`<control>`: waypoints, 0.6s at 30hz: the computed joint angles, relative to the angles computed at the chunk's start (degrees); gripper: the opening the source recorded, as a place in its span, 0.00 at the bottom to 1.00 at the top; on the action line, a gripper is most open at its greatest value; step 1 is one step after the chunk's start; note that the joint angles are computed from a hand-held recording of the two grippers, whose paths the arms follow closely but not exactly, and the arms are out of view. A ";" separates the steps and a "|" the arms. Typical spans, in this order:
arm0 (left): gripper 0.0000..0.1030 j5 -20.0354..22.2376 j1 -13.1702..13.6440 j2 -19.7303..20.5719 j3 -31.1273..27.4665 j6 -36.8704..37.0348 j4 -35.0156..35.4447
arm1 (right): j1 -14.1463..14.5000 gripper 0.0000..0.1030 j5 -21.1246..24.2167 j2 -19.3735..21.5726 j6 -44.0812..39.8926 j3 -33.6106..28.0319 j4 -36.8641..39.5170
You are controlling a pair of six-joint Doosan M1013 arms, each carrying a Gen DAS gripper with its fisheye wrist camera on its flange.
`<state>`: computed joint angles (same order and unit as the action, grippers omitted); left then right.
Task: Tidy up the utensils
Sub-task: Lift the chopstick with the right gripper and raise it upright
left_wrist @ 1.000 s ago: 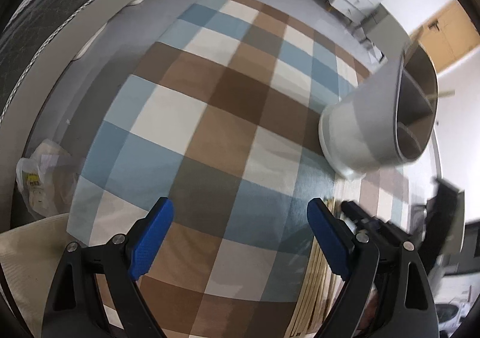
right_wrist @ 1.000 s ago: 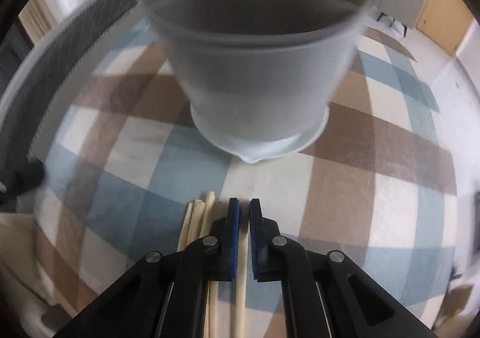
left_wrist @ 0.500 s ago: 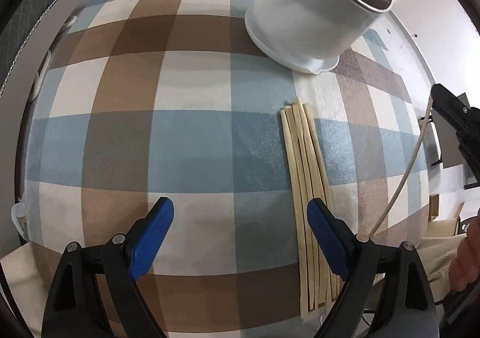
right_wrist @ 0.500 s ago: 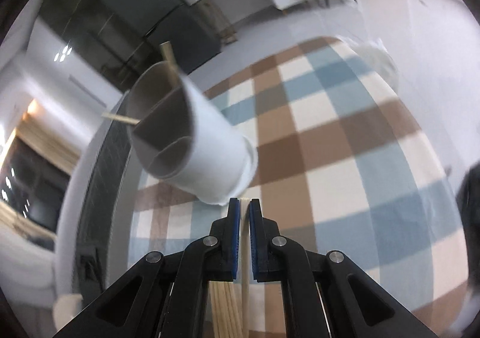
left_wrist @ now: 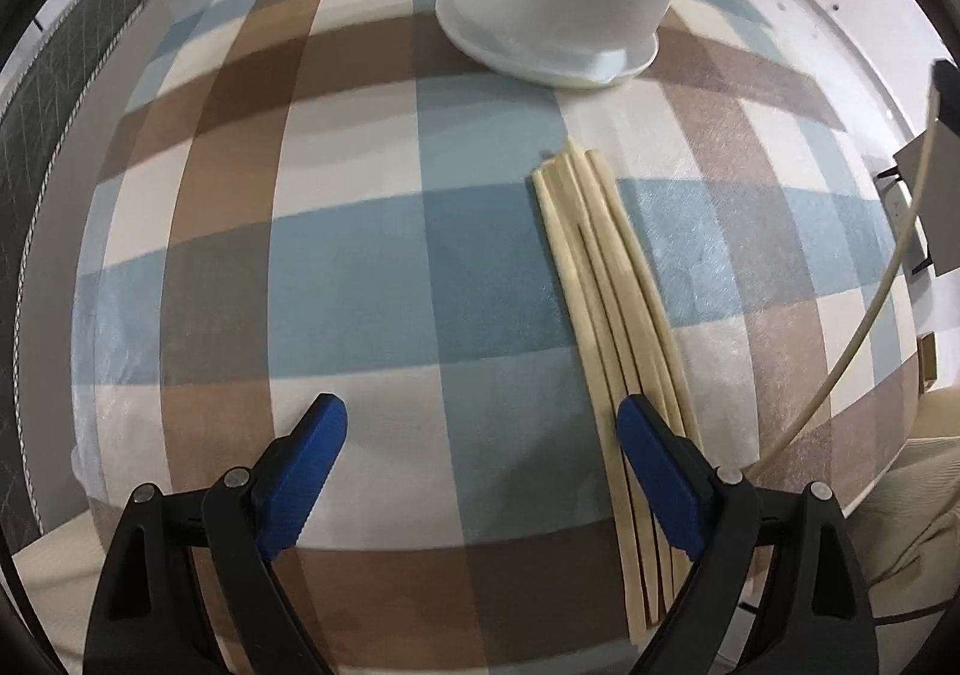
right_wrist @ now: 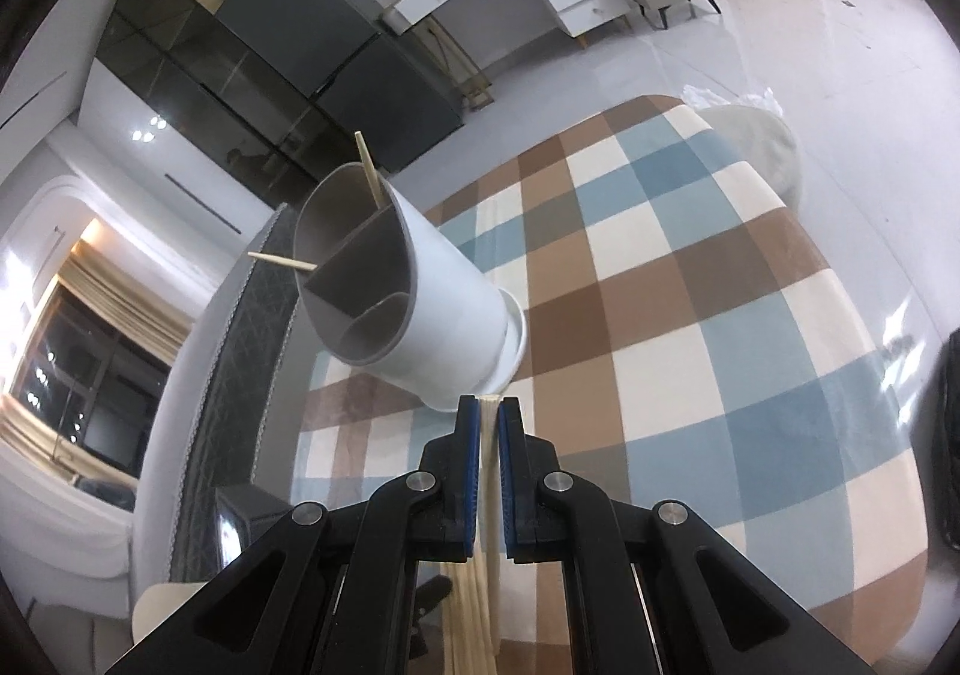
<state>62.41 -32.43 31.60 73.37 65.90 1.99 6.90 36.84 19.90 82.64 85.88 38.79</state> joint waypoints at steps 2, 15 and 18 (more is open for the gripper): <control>0.87 1.58 0.12 0.40 -0.63 -0.43 0.91 | -0.23 0.05 0.09 -0.04 0.75 0.05 0.05; 0.84 6.41 0.54 3.34 -5.37 -3.65 2.09 | -1.59 0.06 0.62 -0.52 -1.40 1.11 6.49; 0.78 8.73 0.64 5.50 -9.06 -3.46 1.97 | -1.46 0.05 0.07 -0.74 -1.63 1.13 6.01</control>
<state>71.14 -31.79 37.10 64.31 62.44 3.96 5.44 36.92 19.16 81.01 87.01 44.80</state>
